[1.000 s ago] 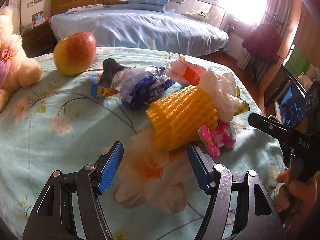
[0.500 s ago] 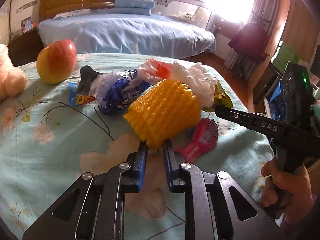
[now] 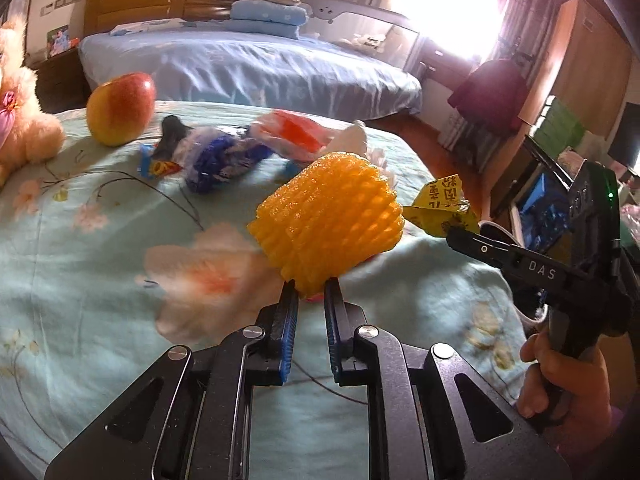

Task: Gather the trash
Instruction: 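Carry the wrapper and yellow foam net over the bin and release both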

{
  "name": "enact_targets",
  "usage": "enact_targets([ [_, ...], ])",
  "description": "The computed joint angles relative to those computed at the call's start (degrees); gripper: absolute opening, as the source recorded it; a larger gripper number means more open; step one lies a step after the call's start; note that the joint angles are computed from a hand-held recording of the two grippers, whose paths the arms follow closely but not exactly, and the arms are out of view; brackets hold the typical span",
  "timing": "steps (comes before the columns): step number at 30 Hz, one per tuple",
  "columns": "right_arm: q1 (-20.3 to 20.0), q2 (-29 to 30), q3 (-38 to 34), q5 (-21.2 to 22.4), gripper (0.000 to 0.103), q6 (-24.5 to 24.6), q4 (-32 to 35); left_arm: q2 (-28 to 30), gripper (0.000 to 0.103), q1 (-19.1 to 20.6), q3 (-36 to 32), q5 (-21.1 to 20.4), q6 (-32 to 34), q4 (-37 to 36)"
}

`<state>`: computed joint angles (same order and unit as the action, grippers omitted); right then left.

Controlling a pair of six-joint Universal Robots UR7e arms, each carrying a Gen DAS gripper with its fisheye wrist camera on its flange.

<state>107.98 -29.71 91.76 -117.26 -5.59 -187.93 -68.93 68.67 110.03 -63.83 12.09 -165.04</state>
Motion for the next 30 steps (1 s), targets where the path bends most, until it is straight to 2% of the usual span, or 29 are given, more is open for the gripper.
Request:
enact_targets([
  [15,-0.32,-7.18,12.42,-5.2,0.008,0.9,-10.05,2.07,0.013,-4.92,2.99,-1.47,-0.17,0.34],
  [30,-1.97,-12.33,20.06,-10.02,0.008,1.26,-17.03,7.25,0.013,-9.33,1.67,-1.83,0.53,2.26],
])
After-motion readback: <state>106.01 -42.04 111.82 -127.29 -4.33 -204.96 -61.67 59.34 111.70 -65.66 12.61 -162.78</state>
